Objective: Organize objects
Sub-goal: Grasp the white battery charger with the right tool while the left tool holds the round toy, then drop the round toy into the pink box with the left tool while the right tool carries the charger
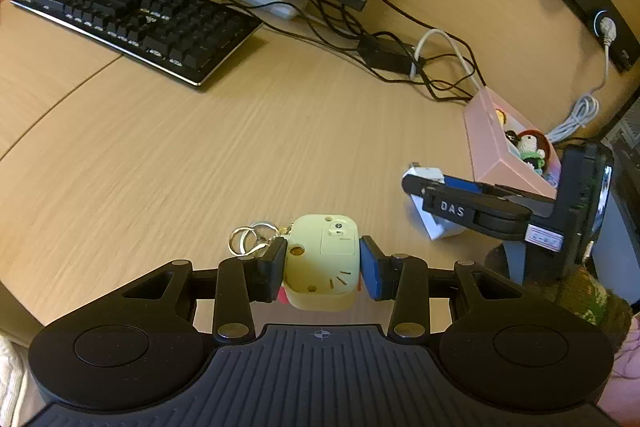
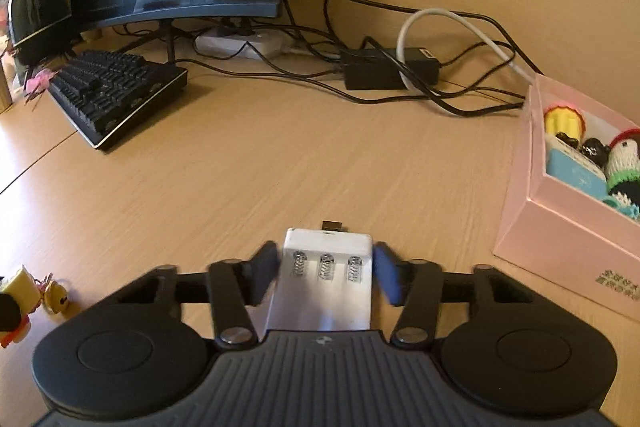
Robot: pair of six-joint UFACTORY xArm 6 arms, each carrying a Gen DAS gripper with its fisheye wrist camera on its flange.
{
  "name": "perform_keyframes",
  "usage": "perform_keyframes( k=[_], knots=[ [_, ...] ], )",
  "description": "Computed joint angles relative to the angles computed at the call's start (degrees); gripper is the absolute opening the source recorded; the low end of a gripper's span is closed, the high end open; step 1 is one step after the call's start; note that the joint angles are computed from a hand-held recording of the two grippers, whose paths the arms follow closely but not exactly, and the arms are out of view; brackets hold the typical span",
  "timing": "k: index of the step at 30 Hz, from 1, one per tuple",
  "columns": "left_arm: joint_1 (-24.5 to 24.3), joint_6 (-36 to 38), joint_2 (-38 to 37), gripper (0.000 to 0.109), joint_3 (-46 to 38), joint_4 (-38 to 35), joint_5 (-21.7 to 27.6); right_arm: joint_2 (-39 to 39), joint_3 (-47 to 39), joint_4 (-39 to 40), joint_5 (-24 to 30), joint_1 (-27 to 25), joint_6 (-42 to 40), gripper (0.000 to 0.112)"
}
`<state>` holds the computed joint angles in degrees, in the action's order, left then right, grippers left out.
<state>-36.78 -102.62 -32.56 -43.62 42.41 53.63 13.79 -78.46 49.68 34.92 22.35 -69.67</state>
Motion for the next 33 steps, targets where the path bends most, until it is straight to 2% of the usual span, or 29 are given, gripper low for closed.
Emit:
perform_keyframes(
  k=[3, 7, 13, 18, 25, 28, 30, 33],
  knots=[
    [0.5, 2.16, 0.57, 0.043, -0.36, -0.37, -1.6, -1.67, 0.64, -0.21, 3.27, -1.57, -0.32, 0.047],
    [1.54, 8.93, 3.5, 0.043, -2.4, -1.65, -5.67, -7.35, 4.4, 3.25, 6.87, -5.49, -4.9, 0.047],
    [4.04, 24.51, 10.8, 0.043, -7.58, -6.5, -17.15, -14.04, 5.62, 6.32, 12.88, -13.27, -3.26, 0.047],
    [7.28, 40.25, 19.14, 0.043, -15.32, -12.88, -26.44, -16.97, 5.19, 9.74, 12.08, -18.62, -1.4, 0.047],
    [12.65, 52.7, 37.44, 0.043, -38.59, -13.43, -31.93, -18.09, 5.95, 10.29, 7.41, -23.44, -0.07, 0.047],
    [14.07, 54.16, 47.24, 0.043, -51.65, -13.12, -32.78, -17.8, 6.29, 9.11, 5.7, -24.86, 1.79, 0.047],
    [14.47, 58.53, 54.84, 0.044, -61.47, -15.04, -31.7, -17.79, 6.56, 8.21, 5.43, -25.93, 2.89, 0.047],
    [14.16, 61.38, 65.98, 0.043, -76.16, -14.99, -23.87, -17.11, 6.29, 6.52, 4.76, -26.62, 4.51, 0.047]
  ],
)
